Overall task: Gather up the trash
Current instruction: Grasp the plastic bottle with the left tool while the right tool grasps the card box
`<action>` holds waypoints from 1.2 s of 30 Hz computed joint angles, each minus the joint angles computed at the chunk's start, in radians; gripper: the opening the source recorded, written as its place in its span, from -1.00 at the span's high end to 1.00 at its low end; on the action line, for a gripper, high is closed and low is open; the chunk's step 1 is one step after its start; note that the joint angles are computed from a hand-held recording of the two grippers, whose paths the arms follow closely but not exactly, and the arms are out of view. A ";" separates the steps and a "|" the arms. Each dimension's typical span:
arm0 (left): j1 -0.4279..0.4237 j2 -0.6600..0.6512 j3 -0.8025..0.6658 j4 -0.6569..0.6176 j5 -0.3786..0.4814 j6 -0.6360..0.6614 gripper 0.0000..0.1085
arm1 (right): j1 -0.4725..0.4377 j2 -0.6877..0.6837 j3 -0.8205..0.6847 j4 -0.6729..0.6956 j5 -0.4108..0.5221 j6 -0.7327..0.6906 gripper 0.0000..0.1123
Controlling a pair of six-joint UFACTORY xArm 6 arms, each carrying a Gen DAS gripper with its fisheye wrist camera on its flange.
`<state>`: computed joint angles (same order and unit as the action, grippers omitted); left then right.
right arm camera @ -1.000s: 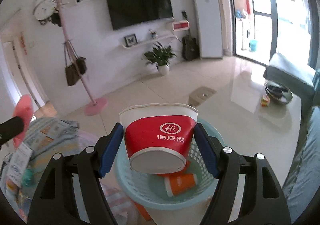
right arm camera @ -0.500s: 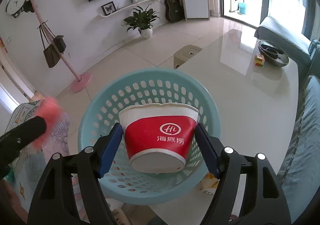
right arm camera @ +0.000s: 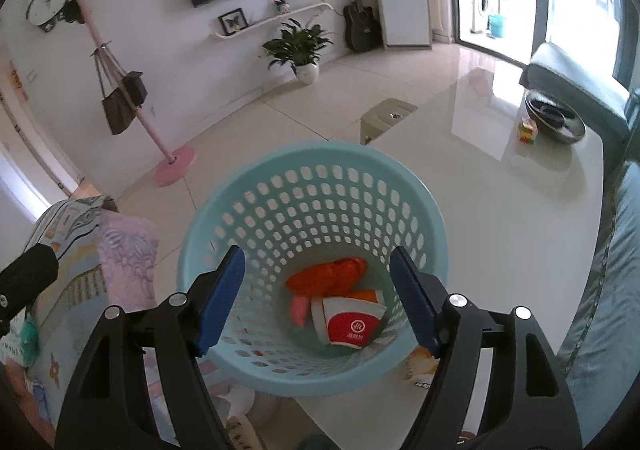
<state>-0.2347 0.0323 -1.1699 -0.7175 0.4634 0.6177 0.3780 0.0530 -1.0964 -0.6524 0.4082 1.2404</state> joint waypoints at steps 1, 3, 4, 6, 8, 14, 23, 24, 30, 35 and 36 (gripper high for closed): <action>0.006 -0.024 0.019 -0.026 -0.004 0.016 -0.43 | 0.006 -0.004 -0.004 -0.007 0.000 0.001 -0.27; 0.014 -0.059 0.045 -0.049 -0.014 0.027 -0.43 | 0.027 -0.014 -0.017 -0.041 0.007 0.016 -0.27; 0.026 -0.085 0.061 -0.077 -0.002 0.051 -0.43 | 0.036 -0.016 -0.025 -0.052 0.012 0.018 -0.27; 0.041 -0.119 0.077 -0.102 0.026 0.080 -0.43 | 0.056 -0.021 -0.041 -0.073 0.016 0.020 -0.27; 0.052 -0.167 0.115 -0.115 0.013 0.096 -0.43 | 0.080 -0.028 -0.055 -0.096 0.012 0.028 -0.27; 0.124 -0.315 0.213 -0.183 -0.001 0.153 -0.43 | 0.170 -0.031 -0.106 -0.184 -0.004 0.057 -0.27; 0.312 -0.480 0.316 -0.261 0.028 0.201 -0.42 | 0.333 0.022 -0.203 -0.225 -0.029 0.039 -0.27; 0.336 -0.492 0.325 -0.268 0.034 0.205 -0.42 | 0.349 0.037 -0.219 -0.220 -0.029 0.029 -0.27; 0.508 -0.534 0.360 -0.305 0.089 0.227 -0.39 | 0.466 0.139 -0.327 -0.144 0.016 -0.071 -0.27; 0.641 -0.543 0.390 -0.294 0.091 0.221 -0.19 | 0.553 0.249 -0.441 -0.007 0.115 -0.189 -0.27; 0.666 -0.536 0.387 -0.291 0.103 0.223 -0.19 | 0.560 0.269 -0.459 0.023 0.120 -0.210 -0.27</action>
<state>0.4310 -0.5036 -0.7832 -1.0087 0.5667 0.8409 0.9384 0.3219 -1.5557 -0.6296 0.5282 1.0305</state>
